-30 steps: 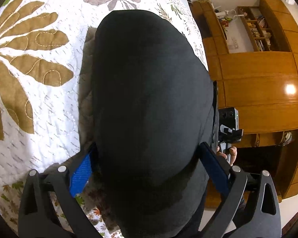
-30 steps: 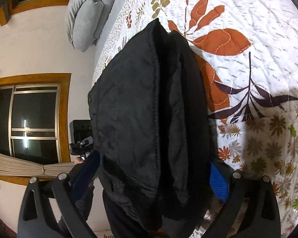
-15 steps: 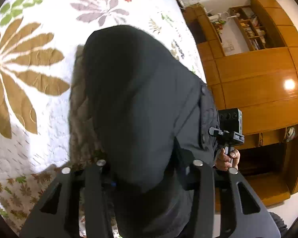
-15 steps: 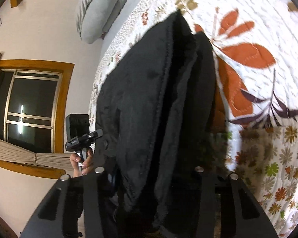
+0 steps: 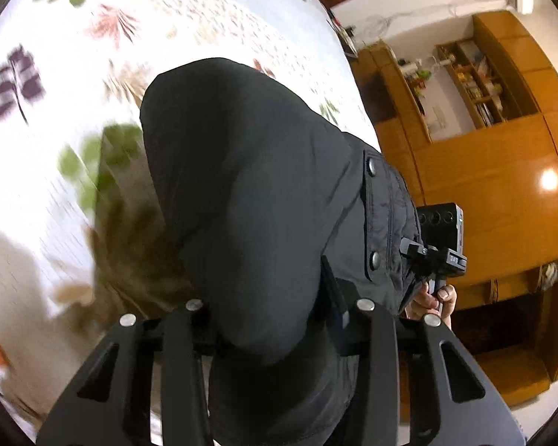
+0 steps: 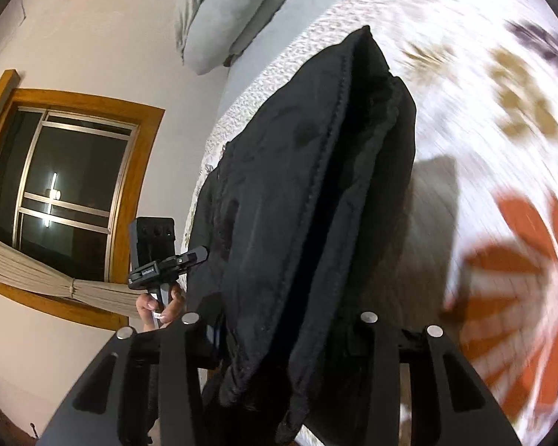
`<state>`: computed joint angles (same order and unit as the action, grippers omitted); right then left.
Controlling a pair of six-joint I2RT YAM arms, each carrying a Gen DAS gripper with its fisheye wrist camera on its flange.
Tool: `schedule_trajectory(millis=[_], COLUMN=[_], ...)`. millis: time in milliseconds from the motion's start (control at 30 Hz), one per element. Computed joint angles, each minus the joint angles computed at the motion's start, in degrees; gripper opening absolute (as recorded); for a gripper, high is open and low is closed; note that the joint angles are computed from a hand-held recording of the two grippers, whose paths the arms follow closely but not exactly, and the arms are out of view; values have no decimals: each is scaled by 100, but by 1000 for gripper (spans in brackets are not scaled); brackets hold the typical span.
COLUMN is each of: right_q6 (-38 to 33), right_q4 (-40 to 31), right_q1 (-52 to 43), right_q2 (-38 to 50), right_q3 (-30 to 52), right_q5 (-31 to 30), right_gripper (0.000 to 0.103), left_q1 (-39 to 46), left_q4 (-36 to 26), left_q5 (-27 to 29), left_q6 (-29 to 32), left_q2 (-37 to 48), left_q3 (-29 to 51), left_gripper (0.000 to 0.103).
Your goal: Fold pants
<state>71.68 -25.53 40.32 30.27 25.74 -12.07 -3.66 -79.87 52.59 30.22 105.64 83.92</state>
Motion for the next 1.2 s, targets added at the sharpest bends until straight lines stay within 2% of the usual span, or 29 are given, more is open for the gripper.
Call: schedule_trajectory(millis=[67,233,300,400,467,600,667,700,800,833,867,933,967,1033,1100,1200], right_q6=[-500,-1088,-1172,-1284,-1257,-1249,-1282,-1232,-1166,-1176,-1148,-934,-832,-873,-885,-794], right_q4=[636,1565,1809,2266,2548,2878,2988,3003,3034,3042,3075,3050,3046,2624,2137,1820], right_q1=[-855,-1731,-1869,-2025,-2115,-2193,-2233,-2171,-2089,-2078,-2117,-2120,-2140,-2136,-2037,-1665], right_q2=[1086,3115,3611,4324,4505,4709,4756,4969,5197,5197,5097,4731,4427,4001,3549,3143], right_q3=[277,949,1064,1055,908,766,701,919,1041,995,910,802,665,631,624,612], right_q5=[-755,-1538,-1688,-1849,-1924,-2064,-2131,-2083,-1960,-1922,-1943,-1783,-1700,-1402,-1021,-615], right_gripper=[43,43,43,43,43,43,44,46,60,63,65,73,75,81,82,82], left_q1=[68,182,209,205,207,172,110,118,109,132,168,353,435,545,659,825], left_q4=[-124,-481,-575,-541,-600,-507,-297,-216,84,140,267,137,122,359,1006,1128], left_q5=[-40,-187,-313,-517,-514,-520,-507,-500,-565,-557,-537,-289,-233,-332,-626,-551], left_q6=[-136,-352,-424,-538,-507,-464,-579,-624,-838,-853,-918,-768,-715,-611,-803,-762], left_q2=[509,1856,2308,2692,2863,2874,2709,2696,2595,2531,2358,2199,2043,1613,1035,748], left_q3=[693,2361,2860,3183,3367,3258,2945,2864,2624,2559,2426,2441,2379,2030,1381,975], left_gripper=[38,38,39,41,44,49,52,54,65,65,66,78,78,84,87,88])
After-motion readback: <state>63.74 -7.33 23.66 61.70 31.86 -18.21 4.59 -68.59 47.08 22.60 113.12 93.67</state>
